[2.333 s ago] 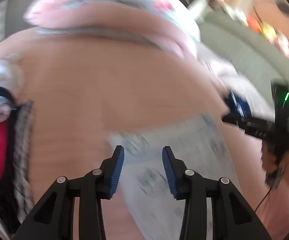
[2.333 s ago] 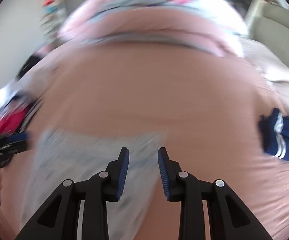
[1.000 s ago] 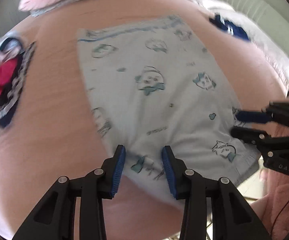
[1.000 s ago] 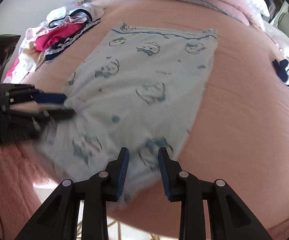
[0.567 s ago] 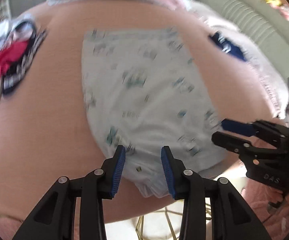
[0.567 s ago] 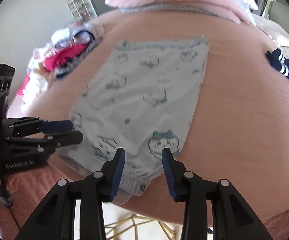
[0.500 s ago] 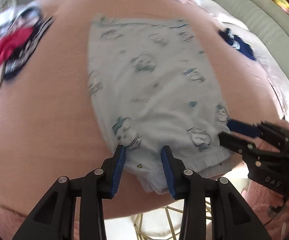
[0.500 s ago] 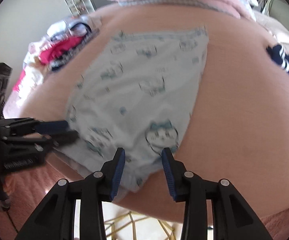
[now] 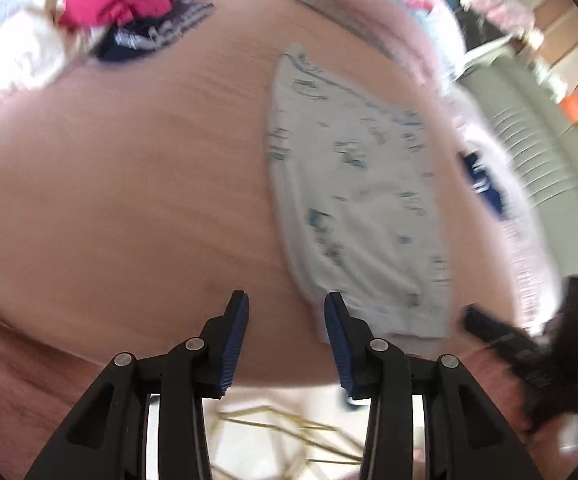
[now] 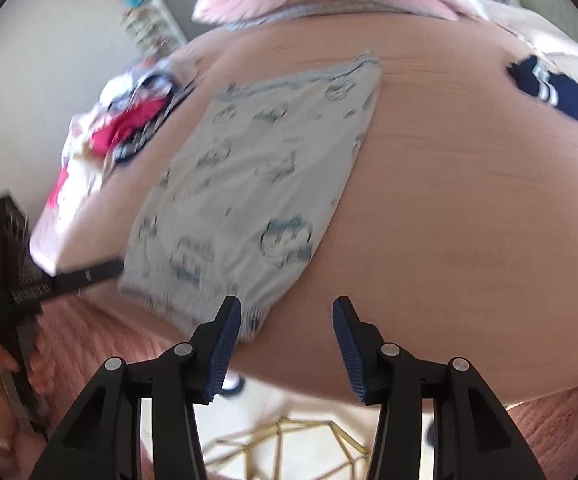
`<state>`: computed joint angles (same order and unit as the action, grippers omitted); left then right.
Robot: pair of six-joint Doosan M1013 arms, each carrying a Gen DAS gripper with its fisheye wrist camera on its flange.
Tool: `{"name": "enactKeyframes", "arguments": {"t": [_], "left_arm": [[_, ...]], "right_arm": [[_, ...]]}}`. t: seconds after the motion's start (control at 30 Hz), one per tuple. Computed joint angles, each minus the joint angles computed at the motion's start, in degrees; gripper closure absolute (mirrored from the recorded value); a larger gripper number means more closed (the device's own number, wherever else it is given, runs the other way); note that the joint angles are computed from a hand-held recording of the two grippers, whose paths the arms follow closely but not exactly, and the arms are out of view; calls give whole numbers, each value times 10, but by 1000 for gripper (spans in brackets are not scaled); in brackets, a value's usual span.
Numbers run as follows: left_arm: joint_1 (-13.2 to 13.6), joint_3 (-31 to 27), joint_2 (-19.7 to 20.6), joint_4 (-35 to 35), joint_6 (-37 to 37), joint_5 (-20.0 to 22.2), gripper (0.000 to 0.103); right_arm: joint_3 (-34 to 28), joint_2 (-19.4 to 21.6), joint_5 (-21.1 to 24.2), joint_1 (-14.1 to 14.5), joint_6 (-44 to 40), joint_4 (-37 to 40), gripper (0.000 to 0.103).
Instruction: Fold clothes
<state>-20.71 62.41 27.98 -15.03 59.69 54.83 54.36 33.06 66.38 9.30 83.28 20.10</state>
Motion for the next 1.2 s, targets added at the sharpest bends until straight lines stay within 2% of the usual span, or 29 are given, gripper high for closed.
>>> {"name": "enactKeyframes", "arguments": {"t": [0.07,0.13,0.17,0.2,0.33,0.43,0.6,0.67,0.77,0.83,0.93,1.07,1.13,1.2], "left_arm": [[8,14,-2,-59,14,-21,67],[19,35,-5,-149,39,-50,67],[24,49,-6,-203,54,-68,67],[26,57,-8,-228,59,-76,67],[18,46,-5,-187,54,-61,67],[12,36,2,-140,35,-56,67],[0,29,-1,-29,-40,-45,68],[1,29,0,-35,-39,-47,68],[8,27,7,-106,12,-52,66],[5,20,11,-101,20,-45,66],[3,15,15,-94,20,-42,66],[8,21,16,-116,21,-55,66],[8,19,17,-111,23,-55,66],[2,13,17,-87,20,-51,70]], "right_arm": [[4,1,15,0,-14,19,55],[6,8,43,-9,-9,80,55],[7,11,49,-15,4,116,55],[11,11,39,-19,19,131,55],[29,-2,-37,-23,75,119,55],[14,16,-18,-26,86,136,55],[11,17,-14,-18,58,114,55],[13,16,-13,-20,52,118,55],[4,24,-5,-24,58,146,54],[-8,32,2,-22,58,143,53],[-20,36,4,-12,53,108,55],[1,21,-38,6,62,41,56],[8,15,-52,16,60,5,65],[14,11,-53,13,47,28,76]]}}
